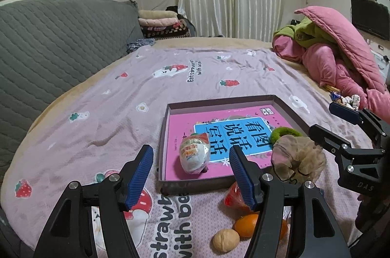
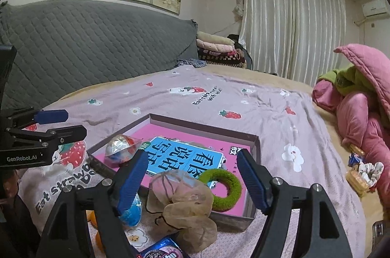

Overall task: Organize objects
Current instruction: 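Withdraw both open tools from the tray back toward the remaining items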

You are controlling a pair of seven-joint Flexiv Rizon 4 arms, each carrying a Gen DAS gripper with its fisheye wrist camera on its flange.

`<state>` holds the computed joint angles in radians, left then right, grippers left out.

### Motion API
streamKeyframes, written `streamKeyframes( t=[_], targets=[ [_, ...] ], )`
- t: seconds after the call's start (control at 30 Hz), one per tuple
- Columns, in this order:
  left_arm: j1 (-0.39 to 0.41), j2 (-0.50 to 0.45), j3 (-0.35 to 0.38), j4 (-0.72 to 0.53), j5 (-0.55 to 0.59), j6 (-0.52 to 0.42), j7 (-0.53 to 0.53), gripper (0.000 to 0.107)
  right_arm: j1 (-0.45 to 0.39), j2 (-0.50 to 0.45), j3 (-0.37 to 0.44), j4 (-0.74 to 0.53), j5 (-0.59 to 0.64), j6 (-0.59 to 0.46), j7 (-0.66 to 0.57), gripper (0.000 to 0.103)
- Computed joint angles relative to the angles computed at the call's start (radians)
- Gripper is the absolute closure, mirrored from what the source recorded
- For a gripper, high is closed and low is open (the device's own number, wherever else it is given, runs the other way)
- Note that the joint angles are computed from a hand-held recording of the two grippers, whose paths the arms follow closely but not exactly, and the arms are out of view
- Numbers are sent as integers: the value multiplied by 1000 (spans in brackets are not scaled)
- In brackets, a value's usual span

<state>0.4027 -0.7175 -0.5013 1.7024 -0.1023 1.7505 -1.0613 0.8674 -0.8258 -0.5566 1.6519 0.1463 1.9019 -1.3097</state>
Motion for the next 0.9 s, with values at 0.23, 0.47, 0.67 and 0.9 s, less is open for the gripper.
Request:
streamKeyframes(
  t=[0.23, 0.47, 0.67, 0.9],
  targets=[
    [21, 8, -21, 29, 24, 15, -1, 40, 2, 15, 8, 18, 8, 7, -6, 27],
    [42, 18, -41, 58, 49, 27, -8, 40, 8, 21, 5, 36, 29, 8, 6, 27],
    [58, 25, -52, 79, 64, 29, -16, 36, 19, 27, -3, 56, 45, 11, 15, 27],
    [81, 33, -72, 110, 79, 31, -20, 36, 45, 29, -23, 77, 63, 20, 24, 27]
  ],
)
